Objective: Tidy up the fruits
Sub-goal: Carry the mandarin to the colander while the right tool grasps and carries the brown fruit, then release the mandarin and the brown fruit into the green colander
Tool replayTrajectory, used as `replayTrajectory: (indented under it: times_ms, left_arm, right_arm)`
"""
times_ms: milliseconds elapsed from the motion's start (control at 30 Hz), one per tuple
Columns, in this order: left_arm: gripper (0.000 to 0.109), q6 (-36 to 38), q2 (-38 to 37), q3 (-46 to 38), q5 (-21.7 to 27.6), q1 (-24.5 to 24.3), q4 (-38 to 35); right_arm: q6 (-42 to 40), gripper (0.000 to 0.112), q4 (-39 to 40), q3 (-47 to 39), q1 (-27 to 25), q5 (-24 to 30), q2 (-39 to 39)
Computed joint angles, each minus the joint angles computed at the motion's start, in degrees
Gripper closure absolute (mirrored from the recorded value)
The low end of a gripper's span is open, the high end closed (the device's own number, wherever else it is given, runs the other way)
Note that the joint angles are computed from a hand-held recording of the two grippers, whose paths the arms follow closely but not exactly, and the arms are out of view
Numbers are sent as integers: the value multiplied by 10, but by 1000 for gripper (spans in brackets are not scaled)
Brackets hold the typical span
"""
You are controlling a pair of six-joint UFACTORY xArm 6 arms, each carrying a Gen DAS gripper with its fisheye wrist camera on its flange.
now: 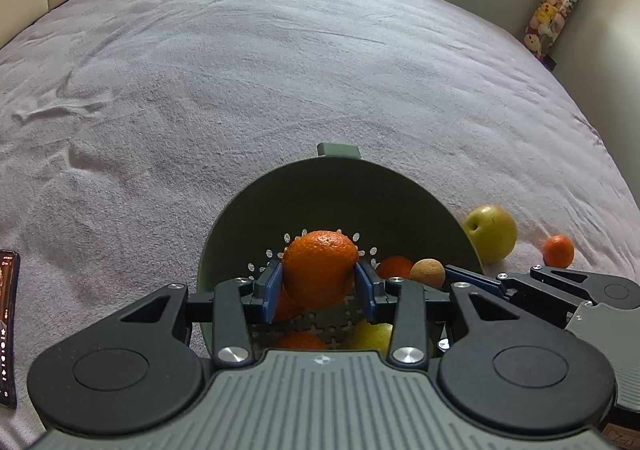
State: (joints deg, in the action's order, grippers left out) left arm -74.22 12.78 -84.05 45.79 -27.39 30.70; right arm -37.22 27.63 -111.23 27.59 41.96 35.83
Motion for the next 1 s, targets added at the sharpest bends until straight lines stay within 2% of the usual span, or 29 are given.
replayTrajectory:
  times_ms: [367,400,500,833,1000]
  left_arm:
    - [65,27,28,-11,-34,15,-11]
    - [69,30,30,-13,-34,15,-13]
    - [69,38,35,-13,-44,20,-22]
    - [68,43,43,-17,-41,24,-38]
    - [63,56,44,-26,-31,25,-50]
  right_arm:
    - [-27,91,2,-58,4,14,48]
    - [-28,91,-1,-65,5,16,53]
    - [-29,91,1,-84,4,22,67]
    - [-23,91,4,-137,3,39,105]
    - [-27,89,18,-136,-2,44,105]
